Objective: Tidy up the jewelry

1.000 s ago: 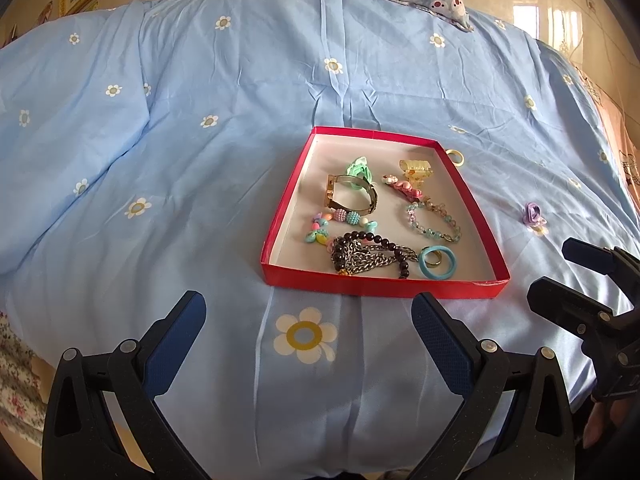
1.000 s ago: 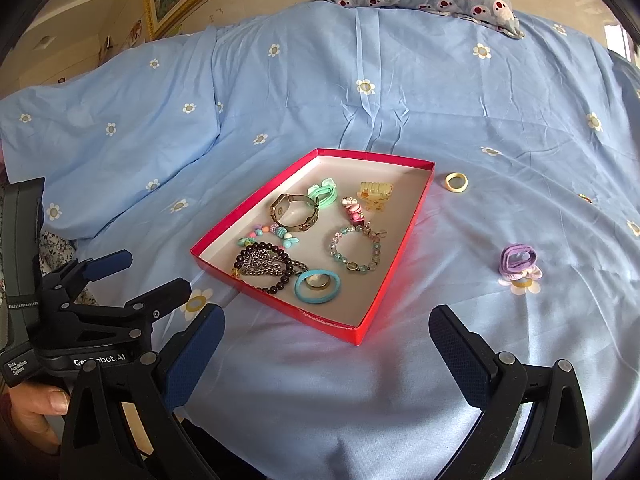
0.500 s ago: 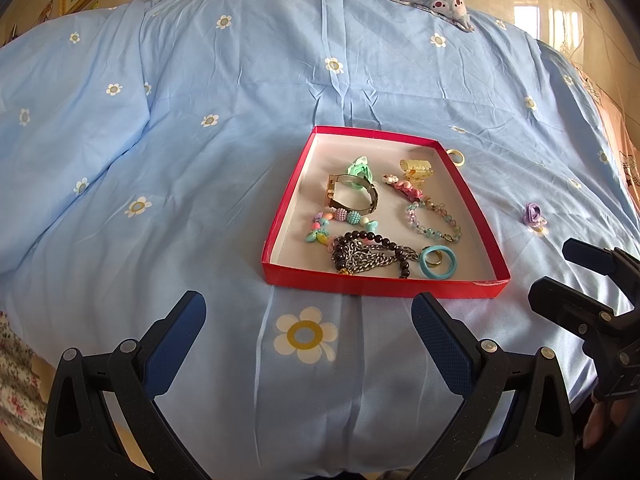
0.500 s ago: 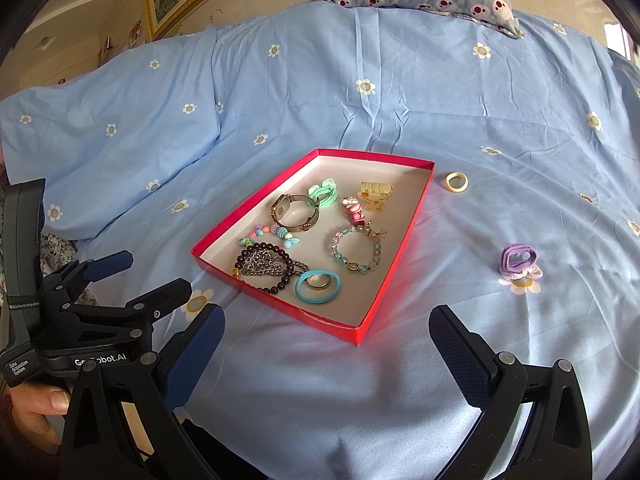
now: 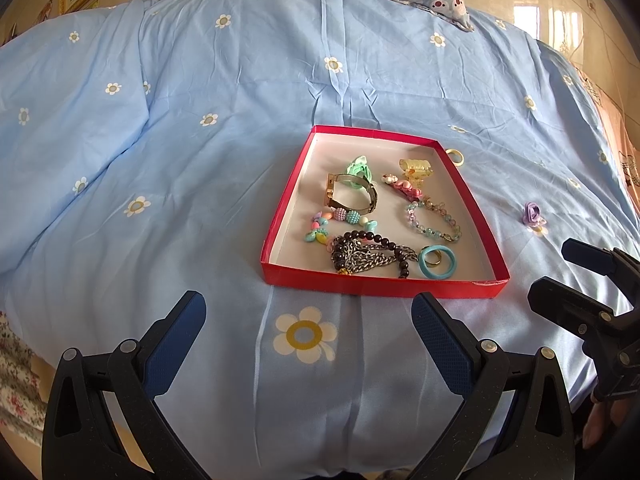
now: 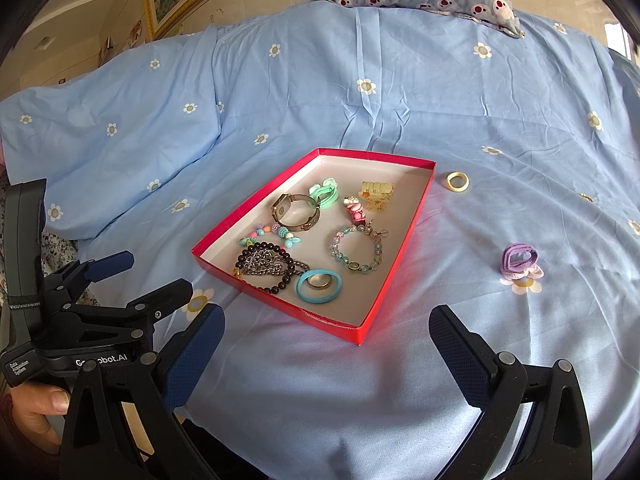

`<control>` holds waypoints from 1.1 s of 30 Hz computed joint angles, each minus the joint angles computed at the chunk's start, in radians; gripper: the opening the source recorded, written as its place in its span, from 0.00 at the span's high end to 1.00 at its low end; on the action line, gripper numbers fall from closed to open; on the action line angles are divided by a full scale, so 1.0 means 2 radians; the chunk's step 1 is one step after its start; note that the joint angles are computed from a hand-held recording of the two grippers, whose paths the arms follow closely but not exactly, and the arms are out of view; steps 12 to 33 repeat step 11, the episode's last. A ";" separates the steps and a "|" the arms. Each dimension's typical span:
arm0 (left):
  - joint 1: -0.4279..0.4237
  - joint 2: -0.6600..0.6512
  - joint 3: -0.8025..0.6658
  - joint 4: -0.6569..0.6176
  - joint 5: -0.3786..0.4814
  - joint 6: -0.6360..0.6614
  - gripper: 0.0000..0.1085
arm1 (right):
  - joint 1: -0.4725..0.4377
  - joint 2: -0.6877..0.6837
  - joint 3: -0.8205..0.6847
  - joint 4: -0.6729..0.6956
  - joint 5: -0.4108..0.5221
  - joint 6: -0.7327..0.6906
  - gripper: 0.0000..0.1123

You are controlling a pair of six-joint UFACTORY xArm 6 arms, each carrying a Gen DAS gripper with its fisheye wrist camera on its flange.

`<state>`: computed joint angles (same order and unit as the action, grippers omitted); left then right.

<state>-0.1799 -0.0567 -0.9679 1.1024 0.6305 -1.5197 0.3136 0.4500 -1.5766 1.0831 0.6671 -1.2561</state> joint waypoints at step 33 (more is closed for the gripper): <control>0.004 0.001 -0.005 0.000 -0.008 0.006 0.05 | 0.002 0.003 -0.005 -0.003 -0.002 0.008 0.08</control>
